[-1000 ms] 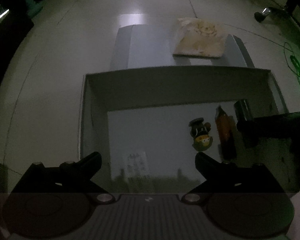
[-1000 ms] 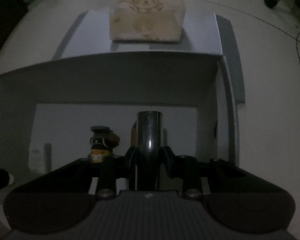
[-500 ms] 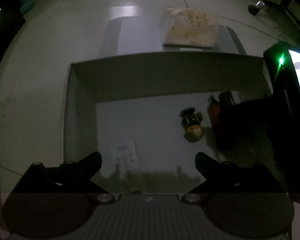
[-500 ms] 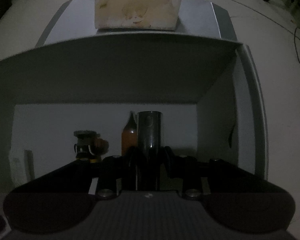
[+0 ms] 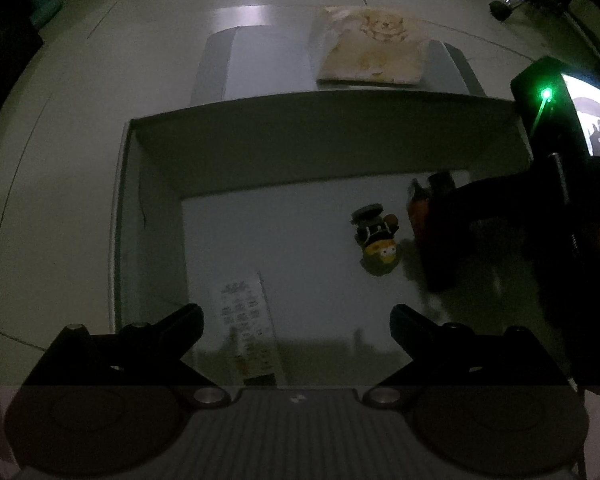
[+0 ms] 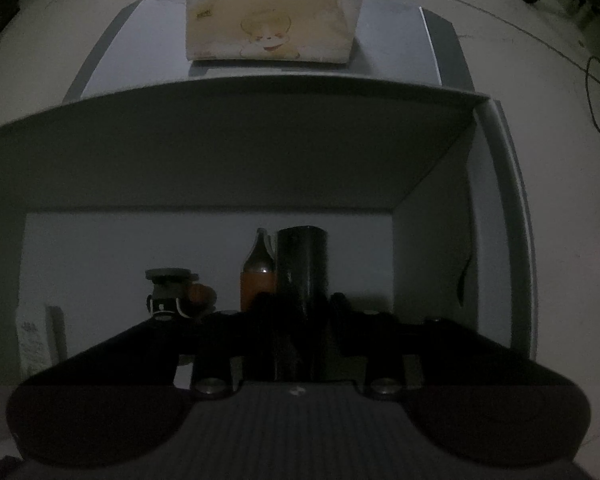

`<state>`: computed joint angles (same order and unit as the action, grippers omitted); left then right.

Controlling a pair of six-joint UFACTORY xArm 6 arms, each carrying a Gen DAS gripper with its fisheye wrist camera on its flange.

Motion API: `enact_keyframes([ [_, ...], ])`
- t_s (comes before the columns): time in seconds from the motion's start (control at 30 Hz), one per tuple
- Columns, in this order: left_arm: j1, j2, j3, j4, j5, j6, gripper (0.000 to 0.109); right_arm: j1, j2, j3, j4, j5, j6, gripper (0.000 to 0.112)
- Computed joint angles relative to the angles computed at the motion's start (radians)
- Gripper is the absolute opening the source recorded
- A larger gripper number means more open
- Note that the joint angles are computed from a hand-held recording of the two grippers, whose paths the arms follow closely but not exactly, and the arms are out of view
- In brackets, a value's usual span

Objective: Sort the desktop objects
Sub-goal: 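Lower the remote into the grey box with the left tool while the right tool releases the cylinder there, then withdraw both open tools from the grey box back over the tray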

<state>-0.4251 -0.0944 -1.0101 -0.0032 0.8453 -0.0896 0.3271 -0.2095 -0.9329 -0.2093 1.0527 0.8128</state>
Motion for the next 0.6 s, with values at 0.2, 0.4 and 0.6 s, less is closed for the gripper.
enact_keyframes([
  [0.2, 0.001, 0.0, -0.003, 0.008, 0.001, -0.004, 0.101, -0.002, 0.032, -0.025, 0.019, -0.024, -0.015, 0.051],
  [0.4, 0.013, -0.004, -0.02, 0.001, -0.022, 0.008, 0.101, -0.001, 0.006, -0.049, 0.033, -0.013, -0.028, 0.052],
  [0.6, 0.037, 0.04, -0.133, -0.042, -0.017, 0.019, 0.101, -0.014, -0.026, -0.129, 0.07, 0.043, -0.042, 0.052],
])
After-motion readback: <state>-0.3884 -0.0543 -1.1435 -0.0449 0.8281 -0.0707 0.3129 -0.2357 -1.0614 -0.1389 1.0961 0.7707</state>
